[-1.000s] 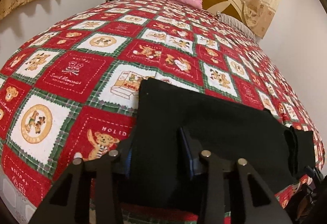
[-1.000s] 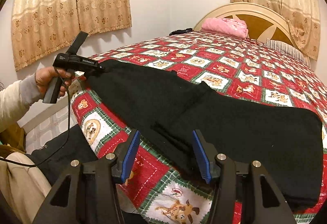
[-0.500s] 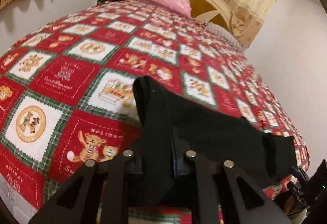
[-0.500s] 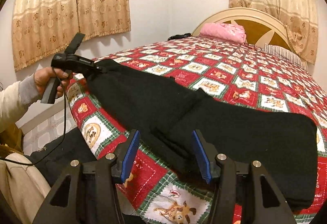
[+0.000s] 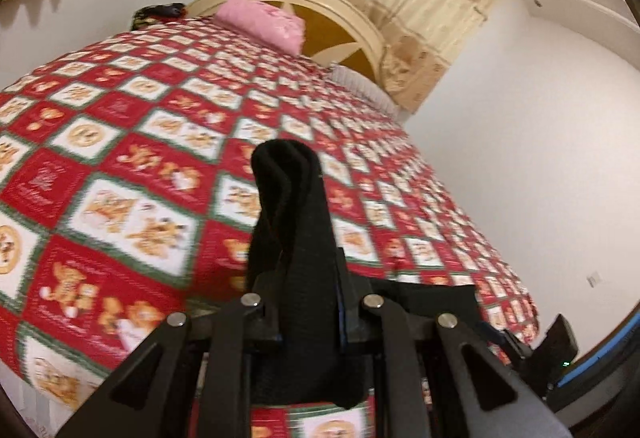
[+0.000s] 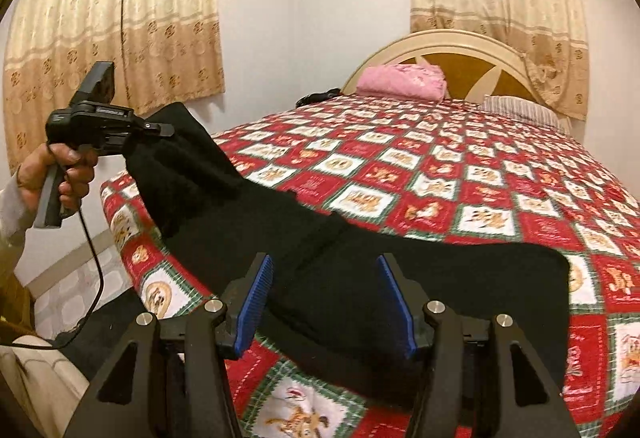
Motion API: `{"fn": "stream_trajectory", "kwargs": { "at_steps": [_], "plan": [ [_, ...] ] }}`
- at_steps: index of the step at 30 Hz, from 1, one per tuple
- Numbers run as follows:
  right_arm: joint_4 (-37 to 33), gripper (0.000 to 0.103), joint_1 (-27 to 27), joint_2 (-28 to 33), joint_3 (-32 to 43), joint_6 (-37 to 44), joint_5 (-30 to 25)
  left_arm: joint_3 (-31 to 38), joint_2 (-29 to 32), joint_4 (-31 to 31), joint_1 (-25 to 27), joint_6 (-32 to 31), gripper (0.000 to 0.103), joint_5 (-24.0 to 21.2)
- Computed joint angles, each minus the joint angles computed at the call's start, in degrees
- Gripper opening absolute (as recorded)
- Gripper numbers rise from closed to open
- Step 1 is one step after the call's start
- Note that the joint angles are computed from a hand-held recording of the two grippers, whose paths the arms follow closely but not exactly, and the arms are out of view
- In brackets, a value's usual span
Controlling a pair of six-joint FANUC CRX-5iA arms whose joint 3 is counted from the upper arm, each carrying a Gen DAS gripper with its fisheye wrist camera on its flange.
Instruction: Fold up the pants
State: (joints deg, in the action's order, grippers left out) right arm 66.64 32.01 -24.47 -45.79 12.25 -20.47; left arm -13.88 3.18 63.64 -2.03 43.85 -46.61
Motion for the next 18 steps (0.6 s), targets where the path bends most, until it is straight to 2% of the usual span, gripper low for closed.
{"fn": "stream_trajectory", "kwargs": {
  "at_steps": [8,10,18],
  "plan": [
    [-1.2,0.057,-1.41,-4.89,-0.31,0.55,-4.99,4.46,1.99,3.02,-6.85,-3.13,0.018,-2.38],
    [-0.26,0.061,-2.4,-6.44,-1.23,-0.77,-5.88,5.57,2.52,3.47,-8.51,-3.44,0.018,-2.7],
    [-2.42,0.062,-8.27,-11.6,-4.43,-7.03,-6.59,11.53,6.61,0.4,-14.63,-0.65,0.018,-4.86]
  ]
}}
